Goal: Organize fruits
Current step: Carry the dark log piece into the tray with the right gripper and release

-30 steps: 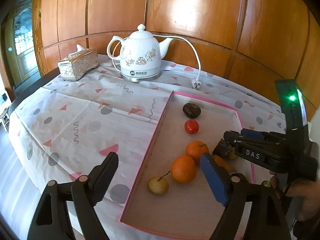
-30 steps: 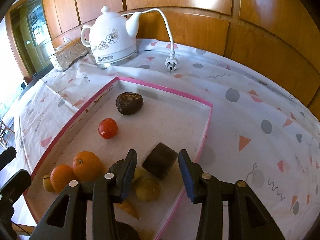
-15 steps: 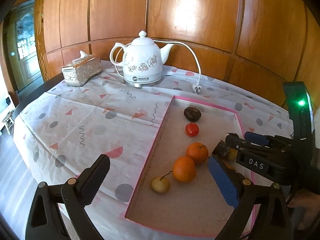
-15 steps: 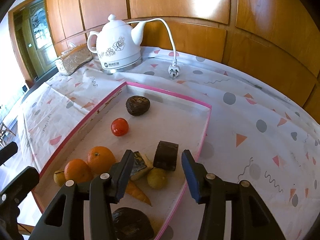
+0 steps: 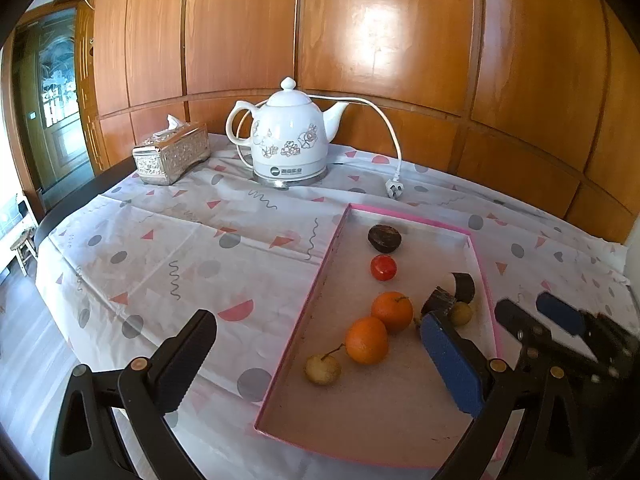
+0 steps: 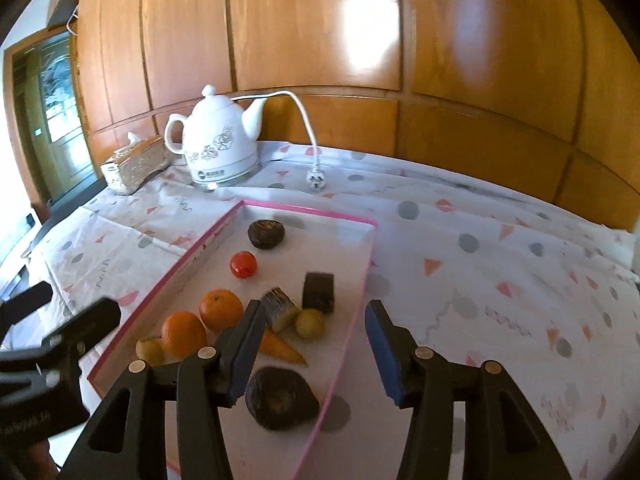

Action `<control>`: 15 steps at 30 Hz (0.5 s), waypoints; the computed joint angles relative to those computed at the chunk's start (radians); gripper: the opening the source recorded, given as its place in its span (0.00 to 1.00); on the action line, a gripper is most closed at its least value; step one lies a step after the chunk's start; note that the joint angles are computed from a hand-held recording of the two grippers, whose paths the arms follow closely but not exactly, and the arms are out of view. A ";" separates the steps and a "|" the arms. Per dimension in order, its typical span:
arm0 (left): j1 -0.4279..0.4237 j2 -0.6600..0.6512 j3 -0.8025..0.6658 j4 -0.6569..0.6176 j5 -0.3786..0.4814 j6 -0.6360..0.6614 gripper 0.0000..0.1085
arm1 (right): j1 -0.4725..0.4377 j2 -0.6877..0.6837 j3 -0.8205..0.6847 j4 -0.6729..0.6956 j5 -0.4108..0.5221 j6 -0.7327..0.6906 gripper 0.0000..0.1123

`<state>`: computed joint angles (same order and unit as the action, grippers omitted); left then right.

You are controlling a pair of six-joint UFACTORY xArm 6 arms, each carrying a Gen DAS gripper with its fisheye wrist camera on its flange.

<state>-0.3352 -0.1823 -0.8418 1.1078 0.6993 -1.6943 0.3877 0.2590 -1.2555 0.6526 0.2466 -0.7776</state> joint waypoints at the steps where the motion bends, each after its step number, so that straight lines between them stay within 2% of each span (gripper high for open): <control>1: -0.005 0.000 -0.001 0.000 0.007 0.000 0.94 | -0.002 -0.008 0.013 0.001 -0.005 -0.001 0.47; 15: -0.045 -0.006 -0.007 0.028 0.060 -0.030 0.94 | -0.016 -0.062 0.079 0.072 -0.027 -0.053 0.47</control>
<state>-0.3802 -0.1884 -0.8491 1.1357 0.7588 -1.7240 0.3717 0.1968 -1.1768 0.7248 0.2200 -0.8308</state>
